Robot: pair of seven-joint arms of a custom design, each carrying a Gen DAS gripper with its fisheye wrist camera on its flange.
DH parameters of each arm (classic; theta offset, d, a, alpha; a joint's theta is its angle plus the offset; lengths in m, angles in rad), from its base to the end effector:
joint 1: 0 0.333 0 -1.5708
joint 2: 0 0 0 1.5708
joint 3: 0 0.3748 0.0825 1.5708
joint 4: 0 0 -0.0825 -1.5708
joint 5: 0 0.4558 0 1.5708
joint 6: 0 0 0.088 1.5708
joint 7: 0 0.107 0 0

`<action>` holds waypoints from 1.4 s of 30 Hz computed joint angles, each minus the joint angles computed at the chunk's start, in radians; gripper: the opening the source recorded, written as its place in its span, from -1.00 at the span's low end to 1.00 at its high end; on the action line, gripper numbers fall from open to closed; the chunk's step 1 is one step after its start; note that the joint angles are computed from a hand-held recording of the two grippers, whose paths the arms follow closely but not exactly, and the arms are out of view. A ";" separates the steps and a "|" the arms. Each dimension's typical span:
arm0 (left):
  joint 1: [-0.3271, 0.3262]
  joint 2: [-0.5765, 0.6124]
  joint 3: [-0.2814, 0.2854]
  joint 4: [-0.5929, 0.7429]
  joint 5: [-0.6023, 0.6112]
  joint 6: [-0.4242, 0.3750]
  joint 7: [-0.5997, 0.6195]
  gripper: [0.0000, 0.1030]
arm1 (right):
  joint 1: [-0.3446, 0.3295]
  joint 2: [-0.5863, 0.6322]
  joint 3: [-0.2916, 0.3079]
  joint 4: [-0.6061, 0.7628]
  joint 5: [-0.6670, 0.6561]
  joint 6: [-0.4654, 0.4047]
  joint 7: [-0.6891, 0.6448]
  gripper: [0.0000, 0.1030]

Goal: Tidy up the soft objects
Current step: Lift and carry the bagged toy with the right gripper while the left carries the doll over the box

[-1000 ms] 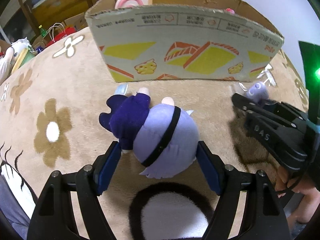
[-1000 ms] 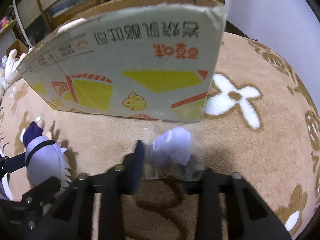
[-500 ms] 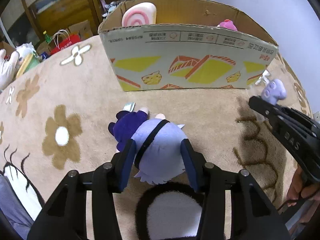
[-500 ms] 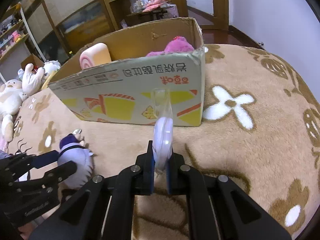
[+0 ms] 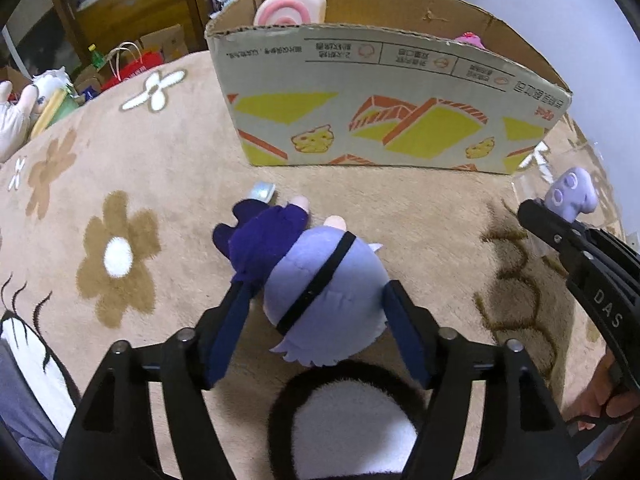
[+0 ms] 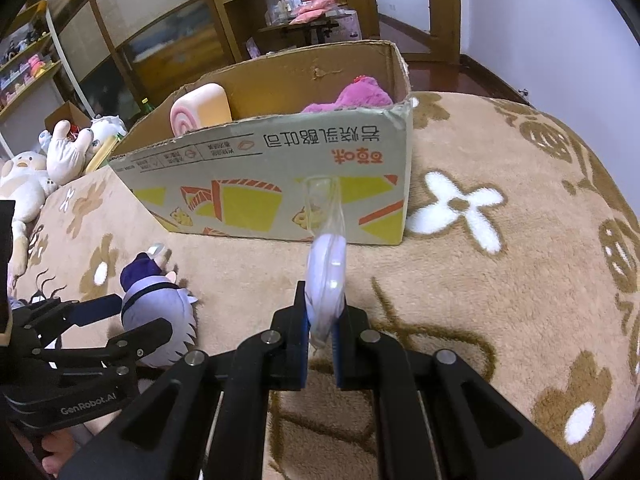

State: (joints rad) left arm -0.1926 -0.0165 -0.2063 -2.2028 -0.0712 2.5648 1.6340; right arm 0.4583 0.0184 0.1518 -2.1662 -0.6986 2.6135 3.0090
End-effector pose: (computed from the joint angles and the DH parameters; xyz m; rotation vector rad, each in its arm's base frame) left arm 0.5692 -0.2391 0.4462 -1.6004 2.4419 -0.4951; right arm 0.5092 0.3729 0.4464 -1.5470 2.0822 -0.4800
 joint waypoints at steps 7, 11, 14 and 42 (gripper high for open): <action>-0.007 0.028 -0.003 0.008 0.104 0.020 -0.088 0.67 | -0.001 0.010 -0.003 0.005 0.020 0.006 -0.015 -0.81; -0.011 0.056 -0.002 0.033 0.081 -0.011 -0.086 0.70 | -0.001 0.016 -0.006 0.006 0.028 0.014 -0.017 -0.81; -0.017 0.093 0.001 0.062 0.074 -0.076 -0.082 0.53 | -0.002 0.022 -0.009 0.009 0.036 0.018 -0.023 -0.81; -0.029 -0.133 -0.012 -0.107 -0.058 0.315 0.088 0.24 | -0.022 -0.091 0.032 -0.004 -0.197 -0.001 0.104 -0.81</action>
State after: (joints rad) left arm -0.2217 -0.1498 -0.2181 -2.3103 -0.1296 2.8797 1.7224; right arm 0.4364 -0.0728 0.1841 -2.1703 -0.8952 2.6121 3.1130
